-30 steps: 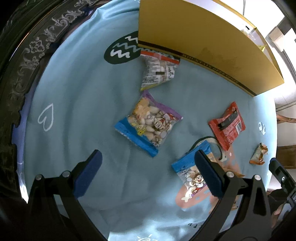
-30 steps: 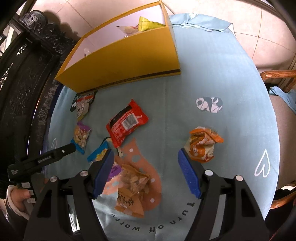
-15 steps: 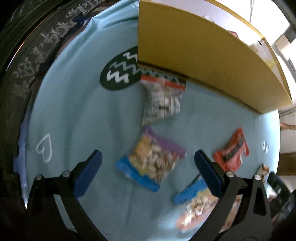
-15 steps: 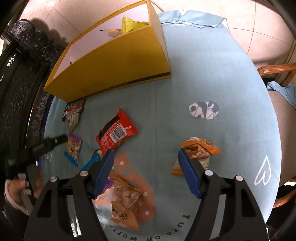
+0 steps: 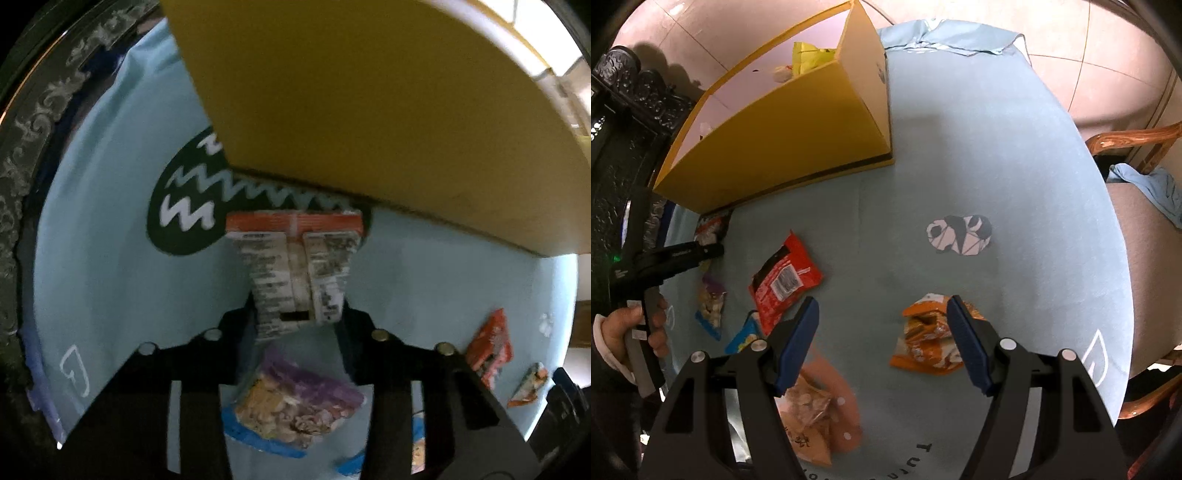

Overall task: Organize snacks
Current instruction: 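Grasp the white-labelled nut bag with the left tool while the right tool approaches the orange bag, then carry the nut bag to the box while the right tool grasps and carries the orange bag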

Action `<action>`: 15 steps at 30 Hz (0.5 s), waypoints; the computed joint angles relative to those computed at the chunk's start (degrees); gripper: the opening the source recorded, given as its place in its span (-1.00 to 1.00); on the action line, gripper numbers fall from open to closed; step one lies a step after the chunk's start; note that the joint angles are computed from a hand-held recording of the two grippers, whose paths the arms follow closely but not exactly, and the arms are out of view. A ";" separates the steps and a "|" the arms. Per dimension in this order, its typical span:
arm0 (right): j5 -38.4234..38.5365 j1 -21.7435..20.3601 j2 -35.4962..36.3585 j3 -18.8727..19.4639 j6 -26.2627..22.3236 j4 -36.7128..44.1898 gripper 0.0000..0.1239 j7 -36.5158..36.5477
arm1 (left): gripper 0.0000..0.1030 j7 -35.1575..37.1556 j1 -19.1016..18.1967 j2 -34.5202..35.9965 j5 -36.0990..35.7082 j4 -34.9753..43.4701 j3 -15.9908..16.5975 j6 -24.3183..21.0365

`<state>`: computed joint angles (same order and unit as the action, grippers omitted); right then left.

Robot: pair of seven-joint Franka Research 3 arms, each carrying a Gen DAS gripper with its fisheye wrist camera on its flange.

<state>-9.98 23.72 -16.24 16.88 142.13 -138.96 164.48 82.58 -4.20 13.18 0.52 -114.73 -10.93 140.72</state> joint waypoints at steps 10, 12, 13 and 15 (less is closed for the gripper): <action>-0.02 -0.29 -3.61 -0.24 -5.73 -2.60 0.17 -0.26 | -0.32 7.31 0.32 -8.42 -9.06 -8.43 -0.46 3.32; 1.69 0.15 -3.78 -0.59 -4.27 -3.48 0.17 -1.31 | -0.32 7.84 0.05 -9.41 -10.22 -9.21 -0.05 2.92; 2.71 0.46 -3.30 -0.69 -3.50 -3.67 0.17 -1.98 | -0.32 8.29 0.02 -10.19 -10.67 -9.98 0.24 2.82; 2.55 0.40 -1.96 -0.05 -3.71 -3.02 0.17 -2.31 | -0.32 8.27 -0.34 -10.85 -10.64 -10.32 0.62 2.23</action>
